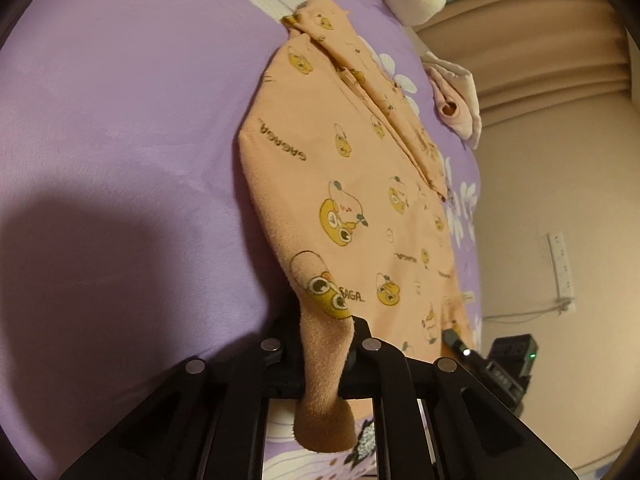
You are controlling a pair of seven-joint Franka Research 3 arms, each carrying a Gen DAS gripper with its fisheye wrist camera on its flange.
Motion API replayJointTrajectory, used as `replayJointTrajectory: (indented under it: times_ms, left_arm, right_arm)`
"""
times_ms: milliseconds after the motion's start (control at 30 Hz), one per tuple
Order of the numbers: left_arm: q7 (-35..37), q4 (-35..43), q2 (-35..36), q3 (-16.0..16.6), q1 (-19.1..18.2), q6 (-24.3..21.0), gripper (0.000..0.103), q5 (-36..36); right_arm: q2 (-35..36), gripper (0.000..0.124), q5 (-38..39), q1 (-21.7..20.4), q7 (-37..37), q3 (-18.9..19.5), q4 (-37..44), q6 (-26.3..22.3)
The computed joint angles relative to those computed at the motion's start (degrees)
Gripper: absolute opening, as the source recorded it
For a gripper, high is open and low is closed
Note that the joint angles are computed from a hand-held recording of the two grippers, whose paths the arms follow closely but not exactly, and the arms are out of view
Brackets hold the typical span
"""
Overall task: Fold small clothes
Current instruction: 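Grasp the hem corners with both grippers and lift them, then carry the held hem up and over the garment toward the collar with both grippers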
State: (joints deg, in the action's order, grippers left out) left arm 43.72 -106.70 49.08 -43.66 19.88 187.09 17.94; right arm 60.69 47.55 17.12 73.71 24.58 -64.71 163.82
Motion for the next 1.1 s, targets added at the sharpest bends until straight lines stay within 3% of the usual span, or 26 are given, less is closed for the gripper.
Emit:
replayJointTrajectory:
  times_ms: [100,333,567,800,1000,1100]
  left_arm:
    - [-0.1,0.2,-0.8,0.8,-0.8,-0.6,0.009,-0.2]
    - [-1.0,-0.7,1.2,-1.5,1.8,2.7,0.009,1.0]
    - [-4.1,-1.5,0.3,-1.1,2.7,6.4,0.005,7.3]
    - [-6.6,-0.2,0.1,-0.8,2.3,7.8,0.004,13.9]
    - [-8.9,0.2,0.4,-0.8,2.5,10.9,0.002,18.7]
    - [-10.5,0.2,0.2,-0.1,2.3,13.3,0.002,20.8]
  right_arm:
    - [-0.2,0.009,0.8,-0.6,-2.2,1.5,-0.2,0.6]
    - [-0.6,0.009,3.0,-1.3,-6.7,3.8,-0.2,2.1]
    - [-0.7,0.008,8.2,-3.3,-13.4,7.8,-0.8,4.0]
    - [-2.1,0.007,12.6,-3.6,-19.6,9.1,-1.7,4.9]
    - [-3.4,0.006,20.4,-6.2,-31.0,13.6,-3.4,6.4]
    - [-4.5,0.006,24.2,-6.6,-35.2,13.9,-4.3,6.6]
